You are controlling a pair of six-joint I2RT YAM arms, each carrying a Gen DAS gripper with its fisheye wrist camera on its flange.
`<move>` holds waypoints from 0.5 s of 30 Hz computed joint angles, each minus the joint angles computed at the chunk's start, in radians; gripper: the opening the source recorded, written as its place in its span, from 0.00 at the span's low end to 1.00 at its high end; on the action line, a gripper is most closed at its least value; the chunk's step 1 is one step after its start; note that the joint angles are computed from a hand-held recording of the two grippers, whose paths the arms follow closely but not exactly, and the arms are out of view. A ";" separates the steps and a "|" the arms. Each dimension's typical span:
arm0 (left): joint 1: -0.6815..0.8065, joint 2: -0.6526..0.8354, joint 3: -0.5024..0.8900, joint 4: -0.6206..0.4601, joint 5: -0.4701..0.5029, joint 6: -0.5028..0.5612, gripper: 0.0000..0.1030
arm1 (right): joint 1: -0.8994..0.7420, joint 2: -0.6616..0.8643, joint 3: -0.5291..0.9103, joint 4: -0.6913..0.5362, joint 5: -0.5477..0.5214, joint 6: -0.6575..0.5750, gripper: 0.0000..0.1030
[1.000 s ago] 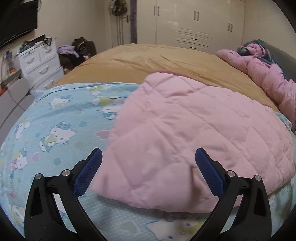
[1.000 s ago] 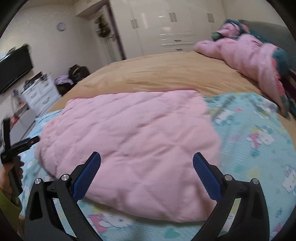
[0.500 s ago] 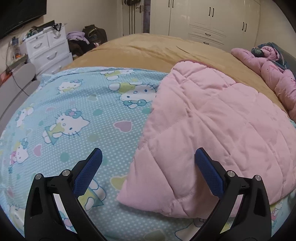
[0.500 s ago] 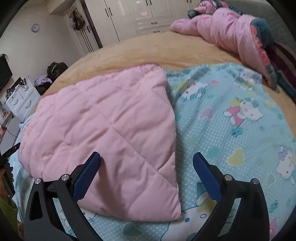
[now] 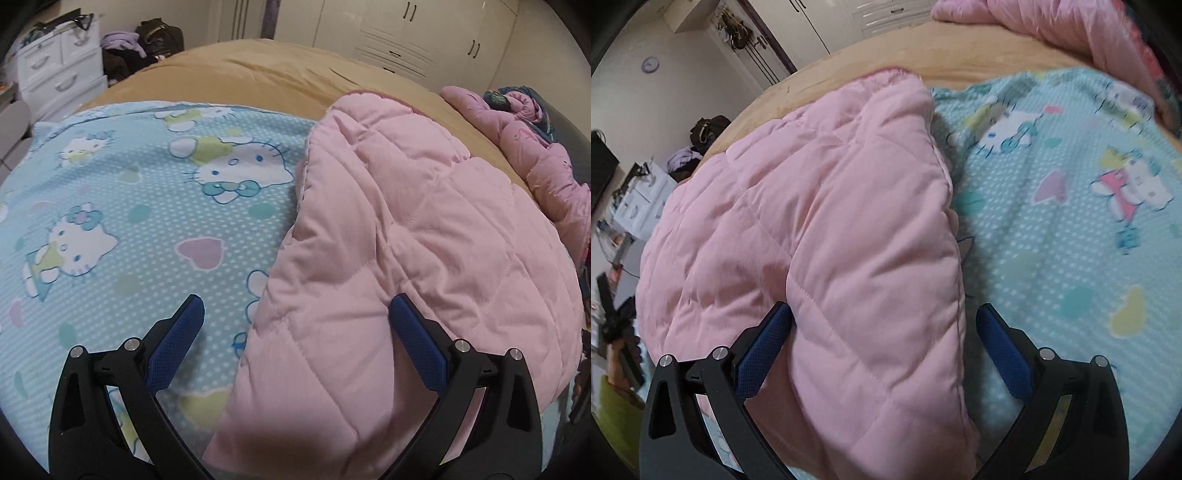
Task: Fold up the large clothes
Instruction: 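Grasp the folded jacket edge with both grippers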
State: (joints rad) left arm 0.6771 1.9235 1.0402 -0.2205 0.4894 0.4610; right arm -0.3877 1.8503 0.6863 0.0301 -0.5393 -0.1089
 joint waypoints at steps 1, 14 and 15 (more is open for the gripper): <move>-0.003 0.012 0.010 -0.005 0.006 0.003 0.92 | 0.001 0.017 0.014 -0.006 -0.010 0.000 0.96; -0.029 0.082 0.046 -0.014 0.092 -0.029 0.79 | 0.049 0.084 0.080 0.029 -0.083 0.016 0.68; -0.031 0.083 0.049 -0.022 0.096 -0.024 0.73 | 0.058 0.085 0.083 0.033 -0.073 0.023 0.67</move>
